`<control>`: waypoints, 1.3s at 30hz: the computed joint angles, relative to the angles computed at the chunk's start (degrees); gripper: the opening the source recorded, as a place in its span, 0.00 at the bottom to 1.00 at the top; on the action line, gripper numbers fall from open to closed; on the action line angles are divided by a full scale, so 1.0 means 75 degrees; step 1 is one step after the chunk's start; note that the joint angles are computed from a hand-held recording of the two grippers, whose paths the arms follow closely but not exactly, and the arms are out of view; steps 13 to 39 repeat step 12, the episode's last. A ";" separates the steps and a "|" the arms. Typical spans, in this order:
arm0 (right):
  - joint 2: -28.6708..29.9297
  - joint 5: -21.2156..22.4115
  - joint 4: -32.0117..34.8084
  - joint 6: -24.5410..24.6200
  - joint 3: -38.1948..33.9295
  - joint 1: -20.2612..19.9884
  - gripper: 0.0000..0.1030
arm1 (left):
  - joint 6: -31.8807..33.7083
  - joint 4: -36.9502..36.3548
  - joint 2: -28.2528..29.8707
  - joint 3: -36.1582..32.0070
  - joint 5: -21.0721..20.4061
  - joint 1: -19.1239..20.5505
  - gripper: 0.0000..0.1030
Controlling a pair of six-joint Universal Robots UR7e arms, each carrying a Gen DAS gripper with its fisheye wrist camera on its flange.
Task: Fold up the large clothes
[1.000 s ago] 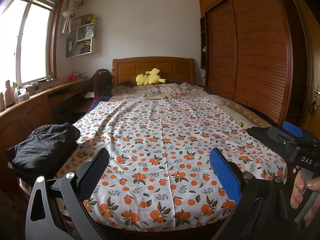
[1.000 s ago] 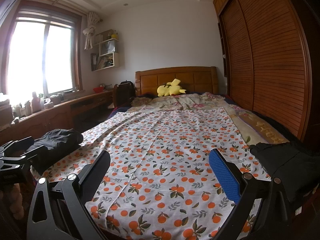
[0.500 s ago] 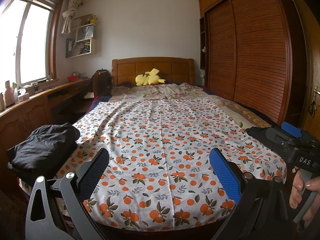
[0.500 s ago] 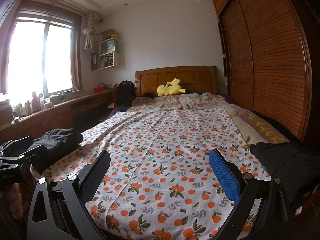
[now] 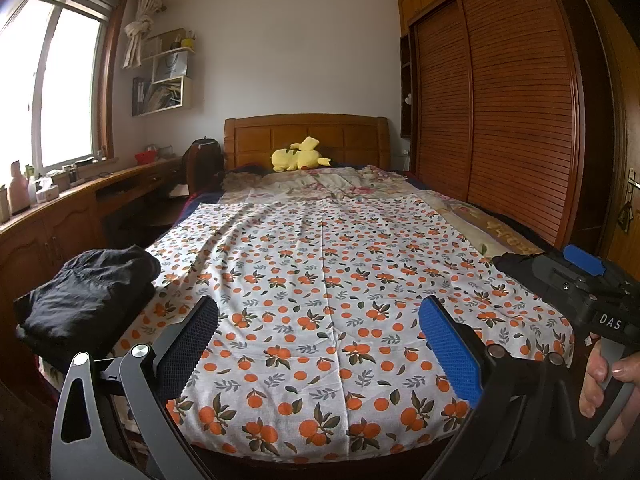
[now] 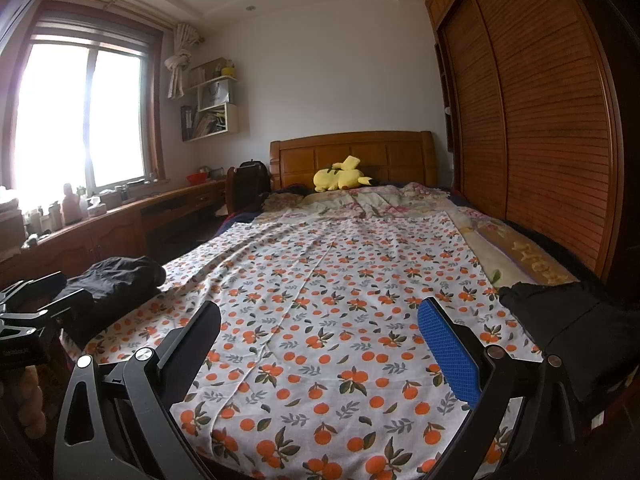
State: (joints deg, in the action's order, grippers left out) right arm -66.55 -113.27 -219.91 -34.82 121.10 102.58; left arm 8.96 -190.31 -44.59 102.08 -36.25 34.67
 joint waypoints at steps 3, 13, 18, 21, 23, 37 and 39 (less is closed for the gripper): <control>0.0000 -0.0003 0.0008 0.0001 -0.0011 0.0004 0.92 | 0.0000 -0.0002 -0.0002 0.0003 -0.0006 0.0004 0.98; -0.0002 0.0000 0.0014 0.0005 -0.0013 -0.0001 0.92 | -0.0063 0.0071 -0.0029 0.0000 -0.0049 -0.0013 0.98; -0.0002 0.0000 0.0014 0.0005 -0.0013 -0.0001 0.92 | -0.0063 0.0071 -0.0029 0.0000 -0.0049 -0.0013 0.98; -0.0002 0.0000 0.0014 0.0005 -0.0013 -0.0001 0.92 | -0.0063 0.0071 -0.0029 0.0000 -0.0049 -0.0013 0.98; -0.0002 0.0000 0.0014 0.0005 -0.0013 -0.0001 0.92 | -0.0063 0.0071 -0.0029 0.0000 -0.0049 -0.0013 0.98; -0.0002 0.0000 0.0014 0.0005 -0.0013 -0.0001 0.92 | -0.0063 0.0071 -0.0029 0.0000 -0.0049 -0.0013 0.98; -0.0002 0.0000 0.0014 0.0005 -0.0013 -0.0001 0.92 | -0.0063 0.0071 -0.0029 0.0000 -0.0049 -0.0013 0.98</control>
